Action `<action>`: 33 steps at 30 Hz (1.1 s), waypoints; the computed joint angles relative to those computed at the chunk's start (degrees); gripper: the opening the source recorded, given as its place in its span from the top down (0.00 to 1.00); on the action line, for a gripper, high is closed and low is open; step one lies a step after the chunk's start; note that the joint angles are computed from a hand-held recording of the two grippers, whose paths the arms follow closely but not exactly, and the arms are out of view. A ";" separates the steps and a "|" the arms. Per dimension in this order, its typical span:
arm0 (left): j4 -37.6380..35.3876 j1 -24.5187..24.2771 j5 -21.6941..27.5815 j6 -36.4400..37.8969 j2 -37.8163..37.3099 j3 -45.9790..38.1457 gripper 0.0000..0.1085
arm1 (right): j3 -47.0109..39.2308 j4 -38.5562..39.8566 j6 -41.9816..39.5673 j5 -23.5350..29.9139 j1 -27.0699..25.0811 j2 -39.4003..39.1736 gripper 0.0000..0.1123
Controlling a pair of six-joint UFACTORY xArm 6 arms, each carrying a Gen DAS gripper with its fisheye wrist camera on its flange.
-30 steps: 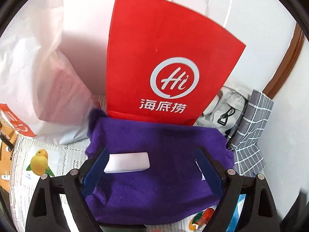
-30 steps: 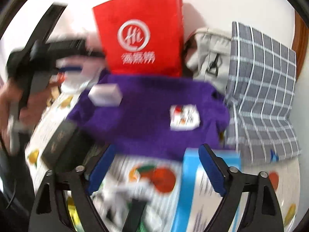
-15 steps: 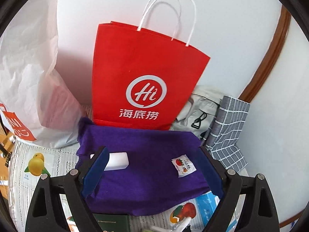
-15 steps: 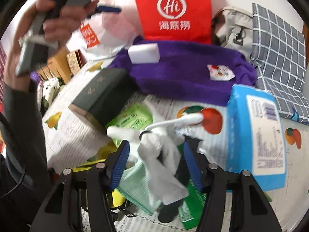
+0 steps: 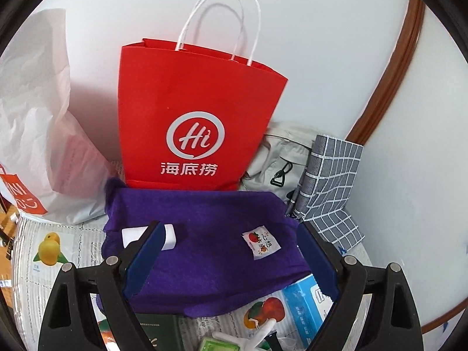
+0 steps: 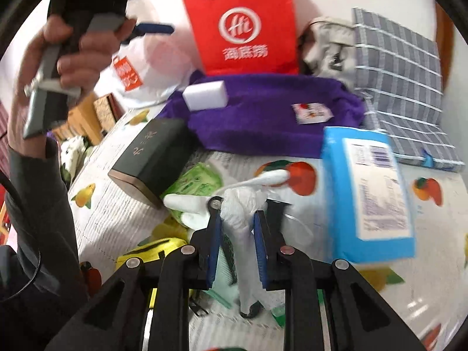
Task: Organize soft objects
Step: 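Grasp the white glove with the right gripper while the left moves toward the yellow pouch, then grasp the yellow adidas pouch with the left gripper and lift it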
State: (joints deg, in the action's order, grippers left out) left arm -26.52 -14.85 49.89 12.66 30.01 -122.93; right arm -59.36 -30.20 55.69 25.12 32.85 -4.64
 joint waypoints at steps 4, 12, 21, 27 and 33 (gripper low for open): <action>0.47 -1.07 -1.97 0.72 -2.50 3.60 0.18 | 5.65 -2.46 4.76 2.19 -0.23 -6.42 0.80; -6.92 -2.41 -4.65 8.58 -14.38 19.14 0.18 | 13.80 -9.82 12.85 8.95 0.47 -16.33 0.80; -3.89 -1.86 -6.41 16.30 -31.10 44.21 0.18 | 18.76 -10.18 13.29 7.86 0.62 -17.19 0.80; 1.26 -2.16 -6.09 19.72 -37.56 57.66 0.17 | 21.84 -11.50 16.60 6.24 0.25 -18.36 0.80; -1.98 -1.52 -2.98 24.48 -39.21 63.72 0.17 | 23.05 -11.86 17.93 5.23 0.45 -18.74 0.80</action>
State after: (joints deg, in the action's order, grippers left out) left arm -28.50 -16.37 46.92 37.14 -9.20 -59.21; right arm -36.31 -42.07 73.62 30.34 33.30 -23.38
